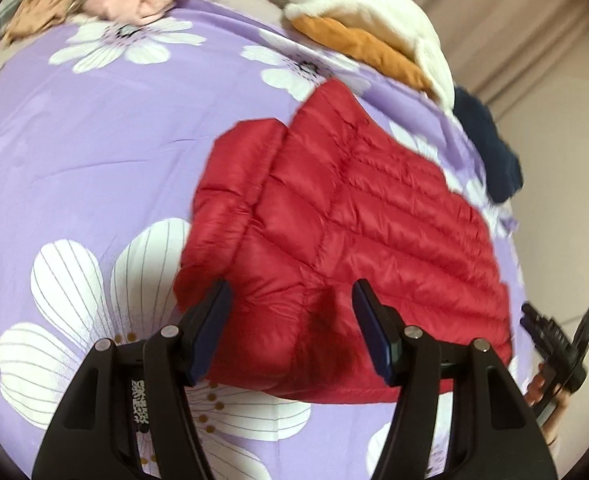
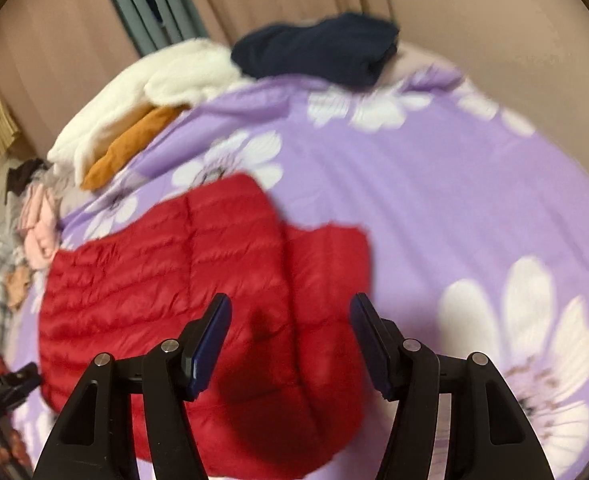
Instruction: Fold large clothes
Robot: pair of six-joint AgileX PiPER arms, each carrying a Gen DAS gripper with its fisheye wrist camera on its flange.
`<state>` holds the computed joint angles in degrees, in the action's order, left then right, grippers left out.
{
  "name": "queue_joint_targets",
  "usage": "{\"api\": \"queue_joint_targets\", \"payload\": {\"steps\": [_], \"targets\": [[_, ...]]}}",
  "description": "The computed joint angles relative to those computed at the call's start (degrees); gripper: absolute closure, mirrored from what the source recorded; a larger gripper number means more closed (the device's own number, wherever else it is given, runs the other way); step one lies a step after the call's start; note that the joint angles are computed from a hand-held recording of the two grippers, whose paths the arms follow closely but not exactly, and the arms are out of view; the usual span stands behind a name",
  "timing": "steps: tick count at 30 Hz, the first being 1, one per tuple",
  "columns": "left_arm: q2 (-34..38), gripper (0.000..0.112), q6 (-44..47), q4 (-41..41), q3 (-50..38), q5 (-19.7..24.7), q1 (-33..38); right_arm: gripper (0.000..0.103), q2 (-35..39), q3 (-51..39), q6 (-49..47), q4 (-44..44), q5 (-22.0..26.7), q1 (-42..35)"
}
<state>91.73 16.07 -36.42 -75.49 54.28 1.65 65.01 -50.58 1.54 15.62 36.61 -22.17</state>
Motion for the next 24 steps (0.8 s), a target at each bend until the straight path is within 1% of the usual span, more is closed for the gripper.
{"api": "queue_joint_targets", "payload": {"steps": [1,2,3,5,8,11,14,19,22,24], "targets": [[-0.1,0.044,0.8,-2.1,0.4,0.0,1.1,0.042,-0.5,-0.4,-0.3,0.0,-0.1,0.0],[-0.1,0.035,1.4,-3.9,1.0,-0.2,2.0,0.042,-0.9,-0.6,-1.6,1.1,-0.1,0.1],[-0.1,0.032,1.9,-5.5,1.4,0.1,2.8,0.042,-1.2,-1.0,-1.8,1.2,-0.1,0.5],[0.9,0.031,3.3,-9.5,1.6,1.6,4.4,0.042,-1.5,-1.5,-1.1,0.5,-1.0,3.4],[2.1,0.031,3.3,-11.2,1.3,2.6,5.0,0.042,-0.5,-2.1,-0.6,0.2,-2.8,8.3],[3.2,0.031,5.0,-14.4,1.1,4.0,5.7,0.042,1.4,-2.6,-3.0,2.2,-4.0,12.7],[5.2,0.028,5.8,-16.7,-0.1,5.6,6.3,0.042,4.4,-3.6,-6.2,5.7,-5.1,16.0],[9.1,0.028,4.3,-16.6,-2.9,6.3,6.1,0.042,9.2,-5.4,-11.1,11.7,-7.5,20.7],[10.7,0.027,4.5,-17.2,-4.0,7.2,6.1,0.042,12.0,-7.5,-17.2,17.8,-6.5,21.9],[11.6,0.024,5.0,-17.6,-4.7,7.8,6.1,0.042,13.6,-8.7,-19.7,20.1,-5.4,22.6]]}}
